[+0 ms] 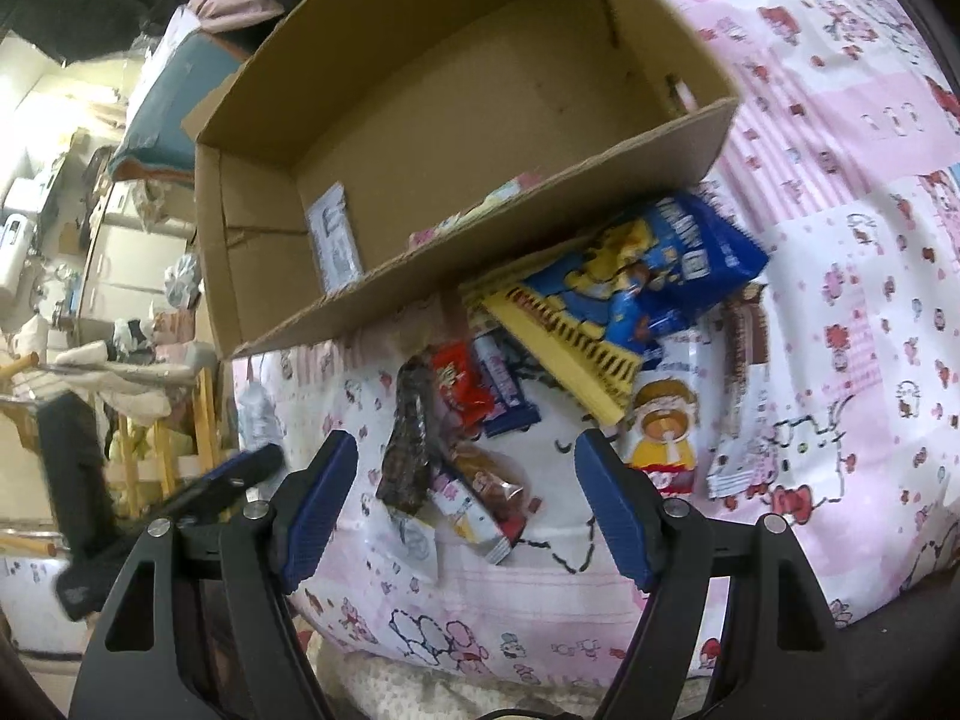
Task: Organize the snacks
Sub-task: 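Grasp a second protein bar with the left tool while the right tool grasps a brown candy bag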
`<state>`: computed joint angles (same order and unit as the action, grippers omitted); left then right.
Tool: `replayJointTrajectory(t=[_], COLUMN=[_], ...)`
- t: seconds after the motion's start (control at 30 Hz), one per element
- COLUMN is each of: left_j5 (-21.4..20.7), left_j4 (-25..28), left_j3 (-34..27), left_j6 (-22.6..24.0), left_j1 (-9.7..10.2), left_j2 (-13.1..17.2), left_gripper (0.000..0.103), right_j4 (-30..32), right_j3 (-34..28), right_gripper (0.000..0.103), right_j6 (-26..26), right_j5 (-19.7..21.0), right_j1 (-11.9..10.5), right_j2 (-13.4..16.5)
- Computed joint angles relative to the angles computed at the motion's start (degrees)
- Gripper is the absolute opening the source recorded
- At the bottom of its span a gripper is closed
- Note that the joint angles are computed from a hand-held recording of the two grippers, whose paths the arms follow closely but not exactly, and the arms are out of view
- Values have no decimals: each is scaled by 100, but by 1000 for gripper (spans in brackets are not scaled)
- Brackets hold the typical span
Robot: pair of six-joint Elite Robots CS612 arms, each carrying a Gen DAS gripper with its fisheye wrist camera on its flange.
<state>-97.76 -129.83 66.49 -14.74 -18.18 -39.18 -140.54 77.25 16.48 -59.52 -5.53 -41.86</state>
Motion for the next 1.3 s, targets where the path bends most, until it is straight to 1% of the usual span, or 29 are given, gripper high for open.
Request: replayJointTrajectory(t=[0.03, 0.07, 0.17, 0.2, 0.27, 0.37, 0.43, 0.47, 0.57, 0.63, 0.67, 0.7, 0.73, 0.8, 0.83, 0.9, 1.0, 1.13, 1.3], left_j5=[25, 42, 52, 100, 69, -41, -12, 6, 16, -20, -31, -41, -56, -99, -111, -118, -124, -22, 9], left_j4=[-23, -15, -44, -92, -190, -193, -261, -273, -273, -291, -304, -316, -324, -335, -338, -338, -340, -359, -383], left_j3=[19, 19, 58, 77, 107, 7, 27, 26, -23, -49, -52, -59, -64, -70, -77, -81, -95, -62, -7], left_j6=[121, 206, 285, 271, 144, -198, -338, -363, -425, -482, -503, -521, -521, -508, -490, -462, -460, -458, -539], left_j1=[11, 12, 27, 32, 56, 110, 115, 115, 121, 129, 132, 135, 136, 138, 136, 129, 125, 116, 123], left_j2=[-35, -61, -102, -113, -101, -24, -14, -10, 22, 38, 39, 41, 42, 44, 48, 51, 60, 44, 29], left_gripper=[27, 27, 27, 27, 27, 27, 27, 27, 27, 27, 27, 27, 27, 27, 27, 27, 27, 27, 27], right_j4=[109, 190, 602, 737, 963, 1353, 1543, 1600, 1735, 1660, 1603, 1536, 1443, 1338, 1275, 1130, 828, 568, 213], right_j3=[-43, -82, -263, -336, -477, -784, -925, -1016, -1220, -1295, -1309, -1309, -1274, -1219, -1177, -1060, -815, -476, -54], right_gripper=[77, 75, 63, 63, 60, 56, 56, 56, 56, 55, 46, 44, 38, 23, 12, 11, 8, 8, 8], right_j6=[-99, -172, -425, -496, -586, -668, -595, -566, -532, -555, -585, -614, -638, -707, -697, -661, -634, -568, -662], right_j5=[39, 107, 566, 609, 592, 345, 139, -49, -392, -688, -817, -944, -925, -752, -620, -265, 93, 440, 659], right_j1=[17, 30, 71, 99, 166, 292, 359, 408, 510, 592, 623, 656, 660, 632, 614, 558, 491, 431, 310], right_j2=[20, 42, 164, 204, 285, 461, 549, 601, 724, 763, 766, 759, 745, 713, 686, 608, 474, 299, 38])
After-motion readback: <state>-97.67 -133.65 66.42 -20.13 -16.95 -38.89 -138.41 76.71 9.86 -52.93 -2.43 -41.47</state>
